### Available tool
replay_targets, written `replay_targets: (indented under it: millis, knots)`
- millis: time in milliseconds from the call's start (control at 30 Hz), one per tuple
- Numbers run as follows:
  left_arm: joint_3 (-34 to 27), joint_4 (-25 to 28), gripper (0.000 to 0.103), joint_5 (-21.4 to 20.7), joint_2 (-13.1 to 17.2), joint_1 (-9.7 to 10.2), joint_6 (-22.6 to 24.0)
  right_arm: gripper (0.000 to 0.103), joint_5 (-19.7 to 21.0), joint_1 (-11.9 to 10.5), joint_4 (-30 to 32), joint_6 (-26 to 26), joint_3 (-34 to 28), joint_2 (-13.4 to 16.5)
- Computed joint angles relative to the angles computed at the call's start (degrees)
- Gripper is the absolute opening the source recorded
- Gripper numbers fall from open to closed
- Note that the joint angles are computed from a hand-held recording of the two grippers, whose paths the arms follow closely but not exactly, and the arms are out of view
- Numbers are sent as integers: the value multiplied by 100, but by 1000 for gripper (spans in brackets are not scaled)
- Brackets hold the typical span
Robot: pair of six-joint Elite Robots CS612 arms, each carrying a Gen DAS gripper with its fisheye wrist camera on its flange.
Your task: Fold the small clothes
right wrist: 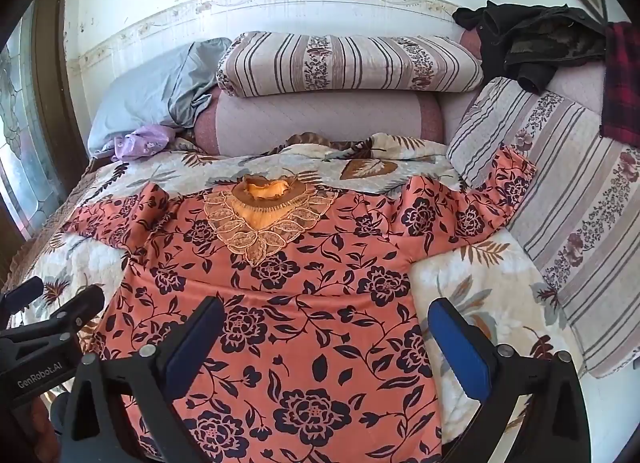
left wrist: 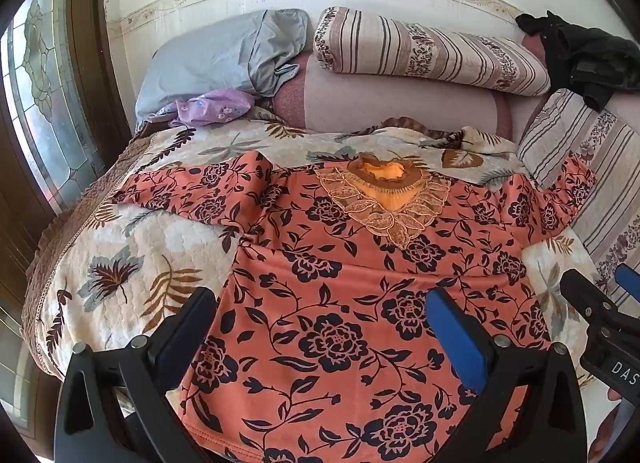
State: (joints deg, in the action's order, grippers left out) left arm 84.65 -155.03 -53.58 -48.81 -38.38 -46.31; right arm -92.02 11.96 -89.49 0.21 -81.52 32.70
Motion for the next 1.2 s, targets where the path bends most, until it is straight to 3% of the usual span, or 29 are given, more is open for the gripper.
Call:
replay_targets:
  millis: [867, 1200]
  knots:
    - [-69, 97, 103, 74, -6, -16, 17, 103, -5, 30, -78, -117, 57, -55]
    - [10, -172, 103, -63, -16, 5, 8, 103, 16, 28, -77, -122, 54, -54]
